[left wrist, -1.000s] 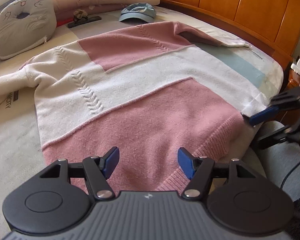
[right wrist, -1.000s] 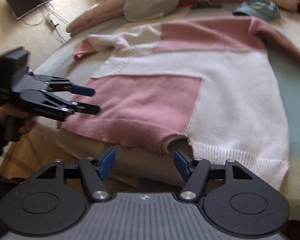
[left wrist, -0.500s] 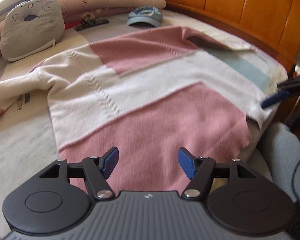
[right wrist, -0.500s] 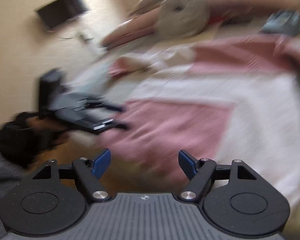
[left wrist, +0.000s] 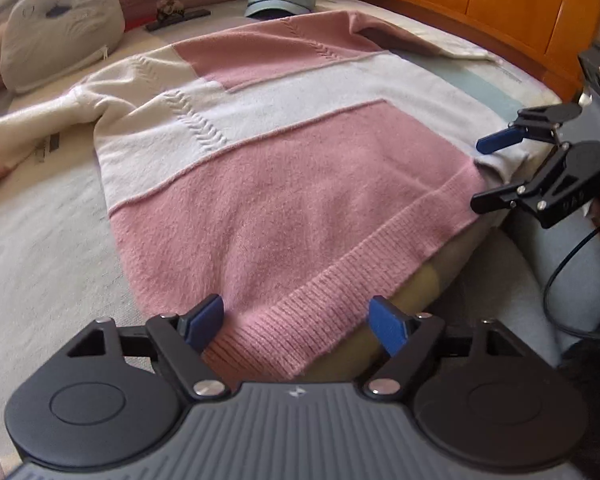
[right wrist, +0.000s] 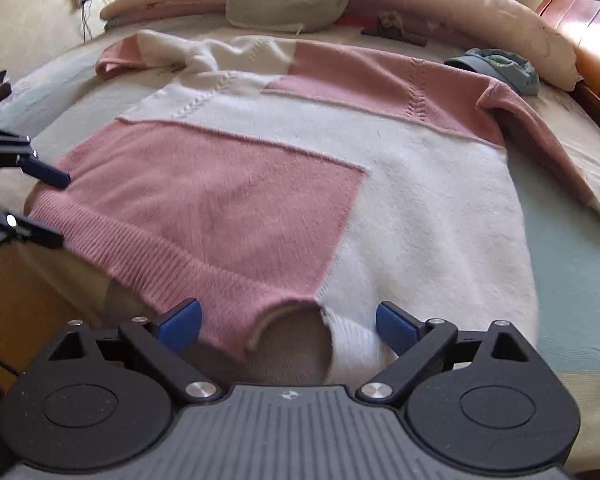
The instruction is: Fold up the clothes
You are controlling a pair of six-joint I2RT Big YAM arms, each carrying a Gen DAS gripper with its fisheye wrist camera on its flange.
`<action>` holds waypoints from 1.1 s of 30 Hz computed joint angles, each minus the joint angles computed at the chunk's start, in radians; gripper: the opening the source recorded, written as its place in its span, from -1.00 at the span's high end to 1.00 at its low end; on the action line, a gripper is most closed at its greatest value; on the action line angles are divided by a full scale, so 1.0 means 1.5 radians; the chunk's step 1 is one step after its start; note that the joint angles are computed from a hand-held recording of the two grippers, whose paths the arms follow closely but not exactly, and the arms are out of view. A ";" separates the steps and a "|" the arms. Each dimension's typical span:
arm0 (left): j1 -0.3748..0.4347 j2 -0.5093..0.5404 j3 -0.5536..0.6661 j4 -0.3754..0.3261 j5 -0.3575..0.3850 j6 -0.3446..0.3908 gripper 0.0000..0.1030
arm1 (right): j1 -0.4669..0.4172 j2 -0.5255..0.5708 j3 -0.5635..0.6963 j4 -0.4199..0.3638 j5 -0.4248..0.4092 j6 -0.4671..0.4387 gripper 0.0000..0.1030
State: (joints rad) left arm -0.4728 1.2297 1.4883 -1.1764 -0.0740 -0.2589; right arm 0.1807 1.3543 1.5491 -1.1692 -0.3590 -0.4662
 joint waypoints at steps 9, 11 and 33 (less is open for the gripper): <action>0.060 0.075 0.044 0.058 0.002 0.014 -0.53 | 0.053 0.088 0.068 0.080 0.052 0.103 -0.90; 0.053 0.046 0.005 0.048 -0.001 0.003 -0.53 | 0.047 0.066 0.029 0.109 0.050 0.122 -1.00; -0.019 -0.064 -0.027 -0.076 -0.003 -0.110 -0.63 | 0.036 0.028 -0.017 0.125 0.052 0.123 -1.00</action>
